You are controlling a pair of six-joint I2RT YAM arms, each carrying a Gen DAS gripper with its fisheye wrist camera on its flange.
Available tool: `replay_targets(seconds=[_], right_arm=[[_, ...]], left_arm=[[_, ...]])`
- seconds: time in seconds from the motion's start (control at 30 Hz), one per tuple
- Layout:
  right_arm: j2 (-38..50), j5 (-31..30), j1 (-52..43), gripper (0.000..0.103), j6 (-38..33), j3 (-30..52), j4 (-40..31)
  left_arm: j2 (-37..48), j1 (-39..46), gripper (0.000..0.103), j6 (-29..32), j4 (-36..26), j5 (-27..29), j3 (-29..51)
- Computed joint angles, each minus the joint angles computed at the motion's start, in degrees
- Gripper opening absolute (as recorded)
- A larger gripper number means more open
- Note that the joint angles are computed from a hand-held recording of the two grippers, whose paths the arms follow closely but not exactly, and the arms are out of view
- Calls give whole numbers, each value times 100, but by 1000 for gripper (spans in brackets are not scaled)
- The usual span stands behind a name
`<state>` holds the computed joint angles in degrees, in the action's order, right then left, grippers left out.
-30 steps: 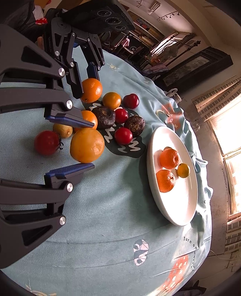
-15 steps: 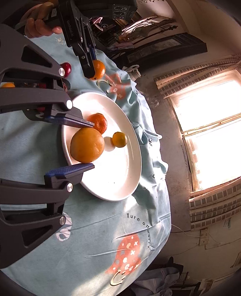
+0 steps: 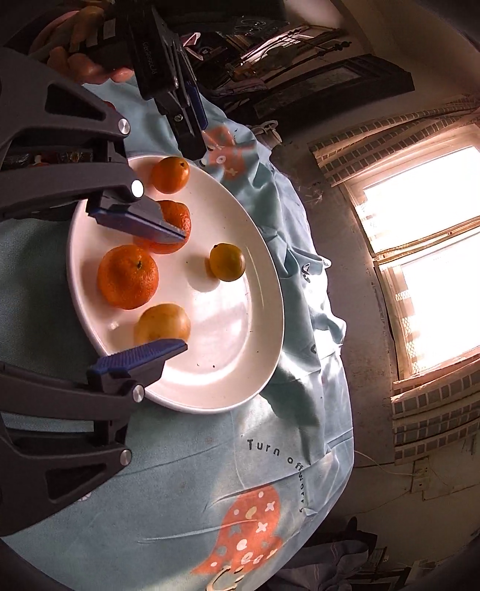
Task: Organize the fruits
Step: 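Place the grapefruit and orange on the white plate and open both tools, then grasp the red tomato with the right tool while the left tool grasps a dark brown fruit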
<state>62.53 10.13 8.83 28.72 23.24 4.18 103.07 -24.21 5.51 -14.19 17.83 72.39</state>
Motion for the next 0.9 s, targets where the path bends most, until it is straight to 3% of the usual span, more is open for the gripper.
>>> replay_targets(seconds=[0.17,0.37,0.43,0.6,0.73,0.9], right_arm=[[-922,116,460,54,129,-100,-864],[-2065,500,1717,54,454,-424,-2070],[-2313,580,2254,59,685,-550,-2462],[-2716,1101,3966,59,1239,-532,-3352],[-2638,1598,4885,58,1615,-440,-3741],[-2001,1414,4921,53,1497,-383,-3592]], left_arm=[[-816,325,95,-45,-83,238,-741],[-1948,647,95,725,338,503,-2450],[-2178,713,95,928,307,434,-2775],[-2657,1163,95,1458,-99,1285,-3119],[-2948,1388,95,2186,-554,1812,-3370],[-3312,1526,95,3338,-1365,2291,-3581]])
